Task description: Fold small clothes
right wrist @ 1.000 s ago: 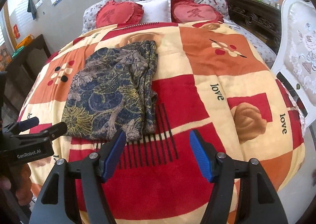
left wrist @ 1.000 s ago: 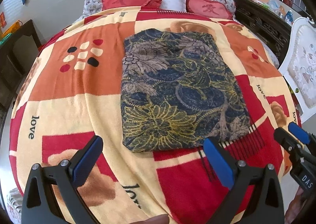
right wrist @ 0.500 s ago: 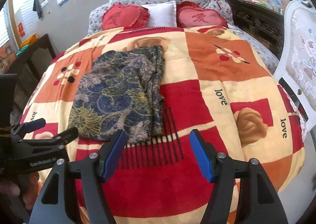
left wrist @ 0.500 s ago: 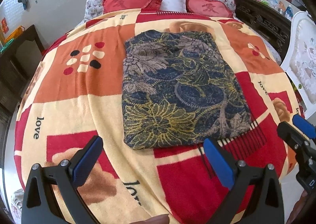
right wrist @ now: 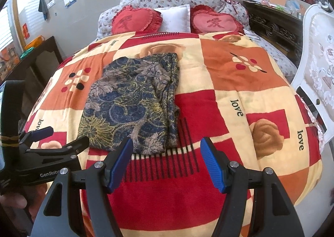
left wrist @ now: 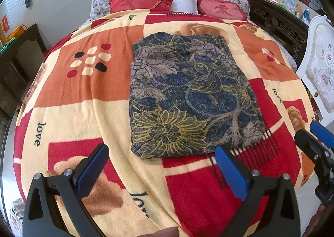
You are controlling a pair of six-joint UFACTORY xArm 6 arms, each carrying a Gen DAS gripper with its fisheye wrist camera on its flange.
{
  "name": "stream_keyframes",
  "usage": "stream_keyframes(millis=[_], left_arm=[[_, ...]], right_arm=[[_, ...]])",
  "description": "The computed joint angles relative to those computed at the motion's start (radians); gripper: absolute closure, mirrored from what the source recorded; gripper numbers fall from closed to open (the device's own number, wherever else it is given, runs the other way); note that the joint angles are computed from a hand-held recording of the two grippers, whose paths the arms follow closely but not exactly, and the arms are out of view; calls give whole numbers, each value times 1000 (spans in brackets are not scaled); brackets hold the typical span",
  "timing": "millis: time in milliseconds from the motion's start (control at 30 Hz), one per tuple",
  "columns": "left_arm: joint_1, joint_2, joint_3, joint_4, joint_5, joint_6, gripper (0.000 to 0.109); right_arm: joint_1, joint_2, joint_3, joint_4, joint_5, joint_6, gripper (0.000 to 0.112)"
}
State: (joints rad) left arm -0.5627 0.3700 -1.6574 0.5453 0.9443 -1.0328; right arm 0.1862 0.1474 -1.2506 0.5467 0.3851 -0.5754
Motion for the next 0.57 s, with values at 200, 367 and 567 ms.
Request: stream_keyframes(millis=[200, 367, 567], left_arm=[[-1, 6, -11, -2, 9, 4, 6], [3, 5, -8, -32, -4, 6, 6], [-7, -7, 15, 26, -5, -36, 6]], right_arm=[[1, -4, 1, 24, 7, -21, 38], [2, -9, 7, 33, 13, -30, 38], [5, -10, 13, 44, 6, -43, 38]])
